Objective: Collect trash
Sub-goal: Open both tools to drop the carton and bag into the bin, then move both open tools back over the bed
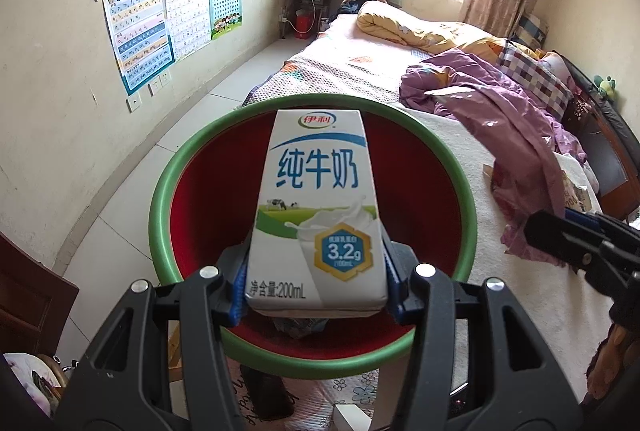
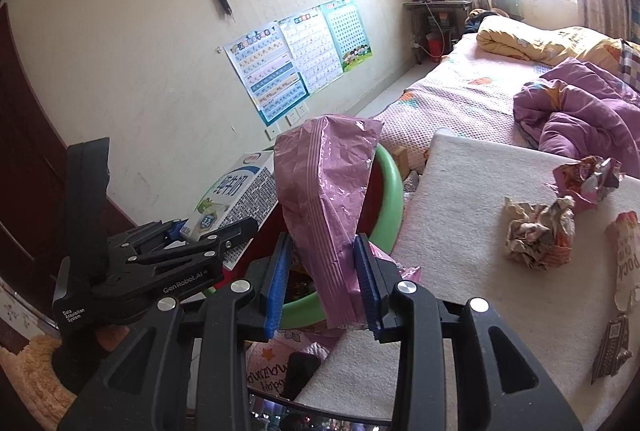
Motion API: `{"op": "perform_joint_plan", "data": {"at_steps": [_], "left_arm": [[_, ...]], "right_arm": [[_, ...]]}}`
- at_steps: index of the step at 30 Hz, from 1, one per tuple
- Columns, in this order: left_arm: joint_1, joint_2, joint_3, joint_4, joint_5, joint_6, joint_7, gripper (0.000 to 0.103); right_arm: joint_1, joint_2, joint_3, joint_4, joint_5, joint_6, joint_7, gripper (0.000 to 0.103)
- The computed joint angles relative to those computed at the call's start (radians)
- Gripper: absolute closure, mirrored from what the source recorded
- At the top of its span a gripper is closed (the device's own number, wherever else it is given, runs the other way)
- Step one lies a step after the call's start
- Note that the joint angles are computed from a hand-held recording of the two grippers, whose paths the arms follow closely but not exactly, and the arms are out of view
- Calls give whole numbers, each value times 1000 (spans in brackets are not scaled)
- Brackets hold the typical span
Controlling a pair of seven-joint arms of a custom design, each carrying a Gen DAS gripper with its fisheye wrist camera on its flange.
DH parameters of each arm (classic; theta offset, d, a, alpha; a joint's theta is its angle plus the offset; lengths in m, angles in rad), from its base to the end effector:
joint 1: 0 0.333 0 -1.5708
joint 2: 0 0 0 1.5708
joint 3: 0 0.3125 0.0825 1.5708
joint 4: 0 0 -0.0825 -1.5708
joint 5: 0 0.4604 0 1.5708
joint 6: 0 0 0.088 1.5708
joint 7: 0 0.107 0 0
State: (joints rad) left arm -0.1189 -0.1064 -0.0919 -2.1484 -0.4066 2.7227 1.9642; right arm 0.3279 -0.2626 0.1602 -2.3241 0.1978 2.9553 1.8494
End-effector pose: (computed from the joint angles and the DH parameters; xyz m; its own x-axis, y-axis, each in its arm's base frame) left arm 0.6198 -0.1189 0.4864 -0.3226 -0.9412 0.1001 -0.7338 0.1820 -0.6545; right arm 0.5182 0.2651 0.5109 0.1895 -0.9217 -0.3384 -0.7032 0.1131 -0.7019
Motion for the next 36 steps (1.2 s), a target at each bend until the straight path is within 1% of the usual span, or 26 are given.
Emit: {"op": "perform_joint_plan", "data": {"at_steps": [5,9,11,12,13,22,29,33,36], "left_arm": [[10,17,-1,12,13,3,-16,53],[19,26,-7,19,31,4,-49,53],[22,29,-8,22,32,1,-57,50],[23,28,-9,20,38,5,-63,45],[24,27,-10,19,42,8,-67,44],[25,13,-11,3,74,21,-113,43],[7,-22,-10,-27,101,37,-151,43],[-25,-51,-12,-50,92,47,-152,43],[-66,-72,-15,-62,68,42,-137,43]], "right_arm": [[6,38,-3,40,-4,-10,-10,70],[16,53,-16,55,14,-1,-28,66],[15,52,-16,54,15,8,-30,61],[19,51,-19,51,26,15,-37,54],[20,50,-20,50,30,16,-40,52],[35,12,-33,14,87,33,-77,52],[36,-81,-40,-84,131,28,-88,52],[1,-163,-20,-169,118,18,-44,52],[-56,-266,7,-262,86,-5,11,52]]}}
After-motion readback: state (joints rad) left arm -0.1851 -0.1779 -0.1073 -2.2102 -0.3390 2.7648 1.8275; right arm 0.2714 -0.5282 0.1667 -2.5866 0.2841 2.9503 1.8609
